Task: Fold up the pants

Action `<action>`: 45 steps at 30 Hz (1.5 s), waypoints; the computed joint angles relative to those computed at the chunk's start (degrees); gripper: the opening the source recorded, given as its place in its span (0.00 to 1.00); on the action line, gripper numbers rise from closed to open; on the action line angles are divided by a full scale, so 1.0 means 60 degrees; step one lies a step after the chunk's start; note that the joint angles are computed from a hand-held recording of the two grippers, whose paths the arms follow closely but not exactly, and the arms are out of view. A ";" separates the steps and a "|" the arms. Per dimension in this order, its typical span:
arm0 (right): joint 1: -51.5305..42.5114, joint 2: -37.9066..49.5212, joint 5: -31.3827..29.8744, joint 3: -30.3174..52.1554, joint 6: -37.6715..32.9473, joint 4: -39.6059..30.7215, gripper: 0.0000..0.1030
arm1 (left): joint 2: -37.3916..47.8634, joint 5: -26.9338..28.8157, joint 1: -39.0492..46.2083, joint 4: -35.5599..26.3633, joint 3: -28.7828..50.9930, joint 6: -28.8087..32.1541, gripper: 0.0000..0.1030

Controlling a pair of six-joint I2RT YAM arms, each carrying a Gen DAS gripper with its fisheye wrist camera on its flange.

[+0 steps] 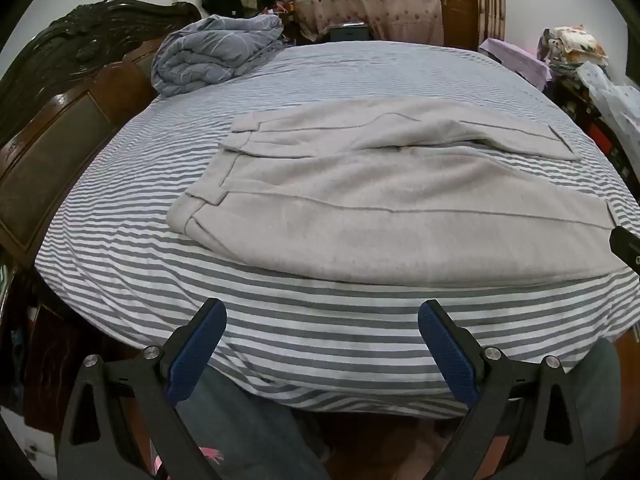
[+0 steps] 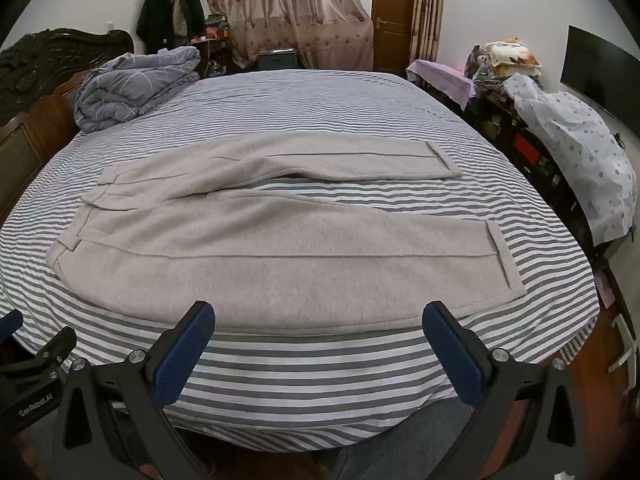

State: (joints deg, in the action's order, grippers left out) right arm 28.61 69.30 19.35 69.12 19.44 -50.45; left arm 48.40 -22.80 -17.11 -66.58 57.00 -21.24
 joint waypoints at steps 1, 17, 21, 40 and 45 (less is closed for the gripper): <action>0.0006 0.0007 0.0015 0.0006 -0.0005 -0.0003 1.00 | -0.0001 0.0025 0.0012 -0.0007 0.0004 -0.0021 0.94; 0.0003 -0.0006 -0.0043 -0.0007 0.0027 -0.0002 1.00 | -0.0013 0.0528 0.0670 0.0298 -0.0230 0.0282 0.94; 0.0003 -0.0021 -0.0044 -0.0016 0.0027 0.0015 1.00 | -0.0078 0.0236 0.0360 0.0449 -0.0429 0.0426 0.94; -0.0020 -0.0021 -0.0102 -0.0003 0.0026 0.0008 1.00 | -0.0335 0.0522 -0.0152 0.0649 -0.0853 0.0573 0.94; -0.0018 -0.0013 -0.0082 -0.0004 0.0042 0.0006 1.00 | -0.0061 0.0413 -0.0150 0.0611 -0.0848 0.0527 0.94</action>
State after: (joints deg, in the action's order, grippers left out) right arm 28.50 69.22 18.86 69.10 19.69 -50.42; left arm 48.04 -20.32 -18.01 -62.91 51.91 -18.08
